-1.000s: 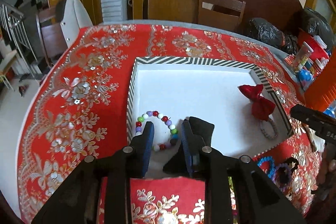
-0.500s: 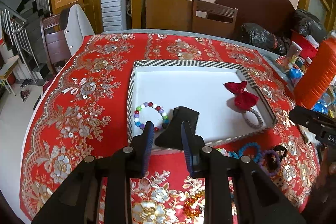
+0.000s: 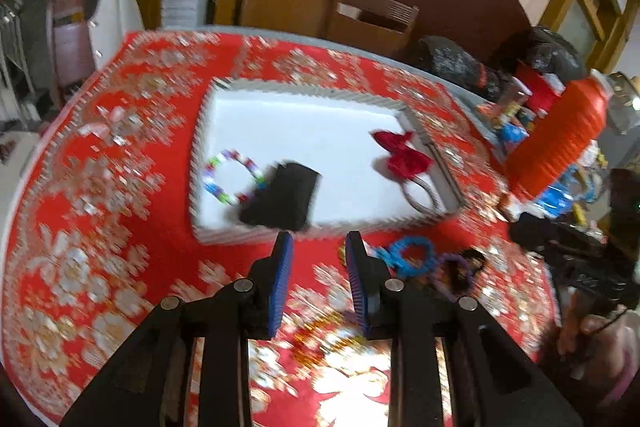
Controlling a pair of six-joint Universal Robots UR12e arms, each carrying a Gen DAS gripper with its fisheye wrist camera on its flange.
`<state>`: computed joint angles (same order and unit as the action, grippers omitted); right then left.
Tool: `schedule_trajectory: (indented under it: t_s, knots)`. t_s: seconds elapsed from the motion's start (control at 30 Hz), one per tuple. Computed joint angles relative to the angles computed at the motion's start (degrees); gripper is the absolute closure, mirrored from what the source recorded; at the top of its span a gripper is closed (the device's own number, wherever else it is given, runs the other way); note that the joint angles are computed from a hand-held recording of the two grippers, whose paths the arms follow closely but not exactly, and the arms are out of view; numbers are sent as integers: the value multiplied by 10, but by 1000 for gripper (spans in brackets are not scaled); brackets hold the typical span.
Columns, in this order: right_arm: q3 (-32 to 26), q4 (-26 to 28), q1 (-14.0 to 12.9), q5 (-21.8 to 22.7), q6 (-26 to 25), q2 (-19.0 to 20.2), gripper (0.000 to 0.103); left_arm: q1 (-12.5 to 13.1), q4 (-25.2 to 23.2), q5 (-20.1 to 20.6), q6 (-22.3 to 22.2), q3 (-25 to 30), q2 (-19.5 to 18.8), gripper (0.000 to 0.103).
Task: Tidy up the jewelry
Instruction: 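Grasp the leopard-print scrunchie with the left tool while the right tool grasps the purple bead bracelet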
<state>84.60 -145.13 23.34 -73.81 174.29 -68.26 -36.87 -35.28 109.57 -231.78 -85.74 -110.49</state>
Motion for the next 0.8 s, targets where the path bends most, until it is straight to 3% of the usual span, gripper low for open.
schedule_trajectory:
  t_s: [0.17, 0.47, 0.6, 0.8]
  knots:
    - [20, 32, -7, -4, -23, -13, 41, 2, 36, -84, 20, -5, -4, 73]
    - [35, 51, -17, -39, -10, -13, 41, -2, 51, -172, 31, 24, -43, 67]
    - [32, 54, -18, -58, -10, -9, 42, -6, 39, -171, 33, 46, -62, 67]
    - [20, 75, -16, -66, -26, -1, 60, -8, 13, -160, 37, 67, -79, 67]
